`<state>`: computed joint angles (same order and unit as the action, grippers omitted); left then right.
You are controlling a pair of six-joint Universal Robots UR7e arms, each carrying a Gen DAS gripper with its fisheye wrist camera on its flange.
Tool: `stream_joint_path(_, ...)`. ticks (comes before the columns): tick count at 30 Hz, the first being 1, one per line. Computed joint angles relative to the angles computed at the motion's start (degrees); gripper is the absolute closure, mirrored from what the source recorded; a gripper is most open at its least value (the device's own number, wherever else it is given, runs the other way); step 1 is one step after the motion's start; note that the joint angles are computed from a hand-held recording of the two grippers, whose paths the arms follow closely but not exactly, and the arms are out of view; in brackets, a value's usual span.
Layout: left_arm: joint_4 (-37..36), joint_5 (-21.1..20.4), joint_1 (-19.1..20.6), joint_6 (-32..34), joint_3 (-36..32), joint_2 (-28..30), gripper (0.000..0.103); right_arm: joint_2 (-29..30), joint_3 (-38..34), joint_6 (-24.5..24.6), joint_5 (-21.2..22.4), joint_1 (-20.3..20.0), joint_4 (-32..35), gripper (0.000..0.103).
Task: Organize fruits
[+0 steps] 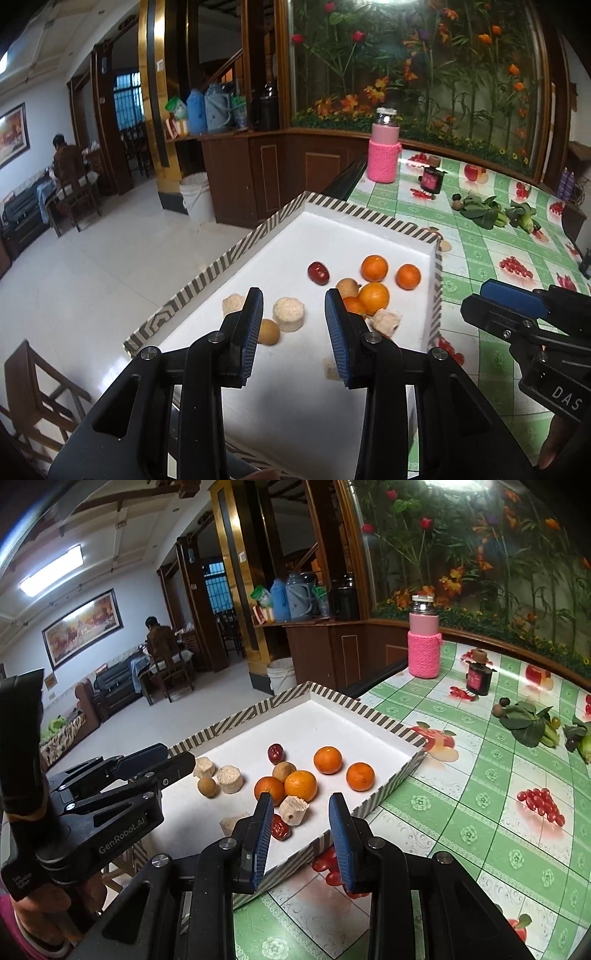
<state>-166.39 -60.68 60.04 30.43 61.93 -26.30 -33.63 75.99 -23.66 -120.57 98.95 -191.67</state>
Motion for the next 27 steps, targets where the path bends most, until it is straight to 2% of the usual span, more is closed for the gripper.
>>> stream_joint_path(6, -1.2, -0.6, -0.4, 0.8, 0.7, -0.3, 0.069, -0.4, 0.8, 0.6, 1.0, -0.2, -1.6, 0.073)
stream_joint_path(14, 1.0, -0.2, -0.3, -0.5, 0.6, -0.3, 0.069, -0.3, 0.7, 1.6, 1.1, -0.6, -0.3, 0.073)
stream_joint_path(27, -0.3, 0.1, -0.3, -0.2, 0.7, 0.0, 0.069, 0.2, -0.2, 1.8, 1.7, -0.9, 0.9, 0.073)
